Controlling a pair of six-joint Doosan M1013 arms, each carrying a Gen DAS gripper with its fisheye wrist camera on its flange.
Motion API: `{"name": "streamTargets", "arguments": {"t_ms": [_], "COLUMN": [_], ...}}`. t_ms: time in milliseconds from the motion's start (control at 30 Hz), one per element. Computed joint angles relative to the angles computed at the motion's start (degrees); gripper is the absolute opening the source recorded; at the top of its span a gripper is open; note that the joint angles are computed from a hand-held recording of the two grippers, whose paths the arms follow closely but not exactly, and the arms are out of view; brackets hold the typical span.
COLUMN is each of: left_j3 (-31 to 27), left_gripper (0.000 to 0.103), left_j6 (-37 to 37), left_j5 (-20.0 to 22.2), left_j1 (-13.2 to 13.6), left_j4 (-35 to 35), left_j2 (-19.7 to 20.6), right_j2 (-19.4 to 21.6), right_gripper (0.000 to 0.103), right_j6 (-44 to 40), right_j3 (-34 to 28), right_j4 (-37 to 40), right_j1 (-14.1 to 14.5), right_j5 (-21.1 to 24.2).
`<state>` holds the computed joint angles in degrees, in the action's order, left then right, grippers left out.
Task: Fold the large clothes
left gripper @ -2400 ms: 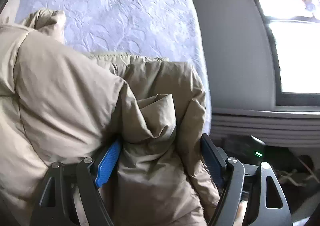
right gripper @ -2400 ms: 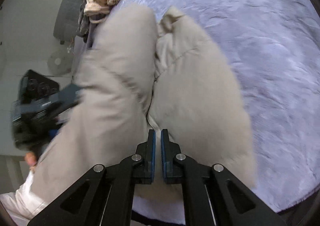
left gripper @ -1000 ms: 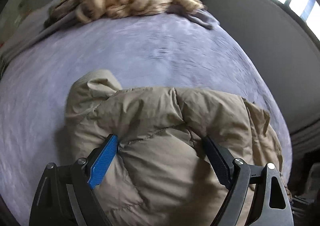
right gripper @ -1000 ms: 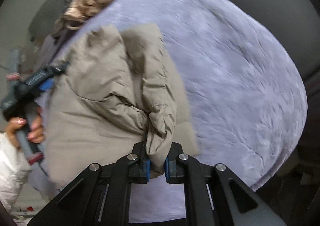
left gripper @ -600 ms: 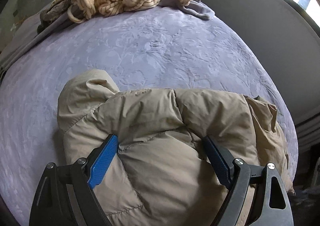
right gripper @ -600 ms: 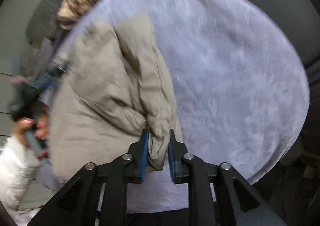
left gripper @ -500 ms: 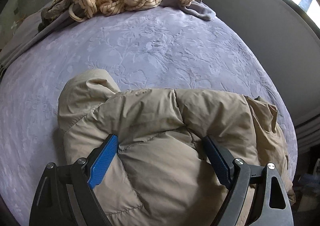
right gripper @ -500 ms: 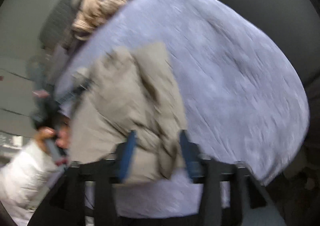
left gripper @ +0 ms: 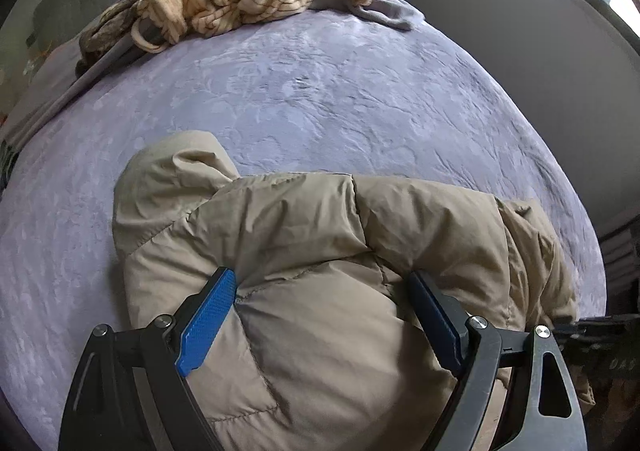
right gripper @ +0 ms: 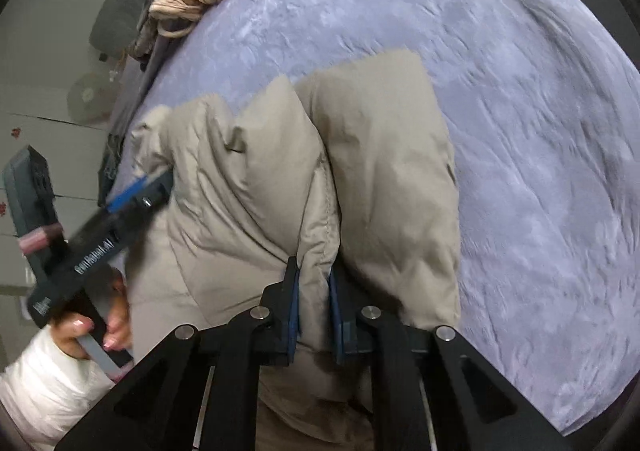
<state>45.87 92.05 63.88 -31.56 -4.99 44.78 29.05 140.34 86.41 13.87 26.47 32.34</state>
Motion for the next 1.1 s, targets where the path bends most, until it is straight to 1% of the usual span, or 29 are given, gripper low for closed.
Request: {"name": "streamTargets", "arguments": {"t_ms": [33, 67, 167, 267, 400, 600, 733, 767, 800, 833, 900, 967, 1000, 1100], "left_j3": [0.2, 0.2, -1.7, -3.5, -3.3, -1.9, -1.1, -0.6, -0.5, 0.1, 0.7, 1.0, 1.0, 1.1], "left_gripper": [0.088, 0.088, 0.087, 0.087, 0.087, 0.088, 0.088, 0.090, 0.099, 0.102, 0.102, 0.102, 0.102, 0.102], "left_j6": [0.2, 0.1, -1.5, -2.4, -3.4, -5.8, -6.9, -7.2, -7.3, -7.5, -7.5, -7.7, -7.8, -8.6], "left_j5": [-0.1, 0.1, 2.9, 6.1, 8.2, 10.0, 11.6, 11.6, 11.7, 11.4, 11.4, 12.0, 12.1, 12.5], "left_j1": [-0.3, -0.4, -0.3, 0.0, 0.0, 0.7, 1.4, 1.5, 1.6, 1.6, 1.7, 1.9, 2.0, 2.2], "left_j4": [0.7, 1.4, 1.7, 1.6, 3.0, 3.4, 2.2, 2.3, 2.4, 2.9, 2.9, 2.7, 2.8, 2.7], "left_j2": [-0.1, -0.2, 0.6, 0.9, 0.0, -1.5, -2.1, -2.4, -2.5, -2.9, -3.3, -3.5, -3.5, -3.5], "right_j2": [-0.1, 0.2, 0.1, 0.5, 0.5, 0.7, 1.4, 1.4, 1.4, 1.4, 1.4, 1.4, 1.4, 1.2], "right_gripper": [0.014, 0.014, 0.014, 0.014, 0.016, 0.018, 0.017, 0.017, 0.017, 0.017, 0.017, 0.018, 0.021, 0.024], "right_j6": [-0.1, 0.8, 1.5, 1.6, 2.1, 1.4, -0.4, -0.7, -1.0, -0.9, -0.8, -1.4, -1.8, -1.9], "right_j3": [0.8, 0.3, 1.3, -0.8, -2.1, -2.1, -1.6, -1.3, -0.9, -0.7, -0.5, -0.9, -1.2, -2.2], "right_j4": [1.1, 1.3, 2.8, 0.4, -1.5, 1.2, 2.0, 2.3, 2.9, 3.2, 4.3, 5.1, 5.4, 4.3], "right_j1": [0.1, 0.3, 0.2, 0.4, 0.6, 0.5, 0.2, 0.2, 0.2, 0.1, 0.0, -0.2, -0.3, -0.4], "right_j5": [-0.8, -0.9, -2.7, 0.1, 2.0, 3.1, 1.7, 1.4, 0.6, 0.3, 0.0, 0.7, 1.1, 3.2]}}
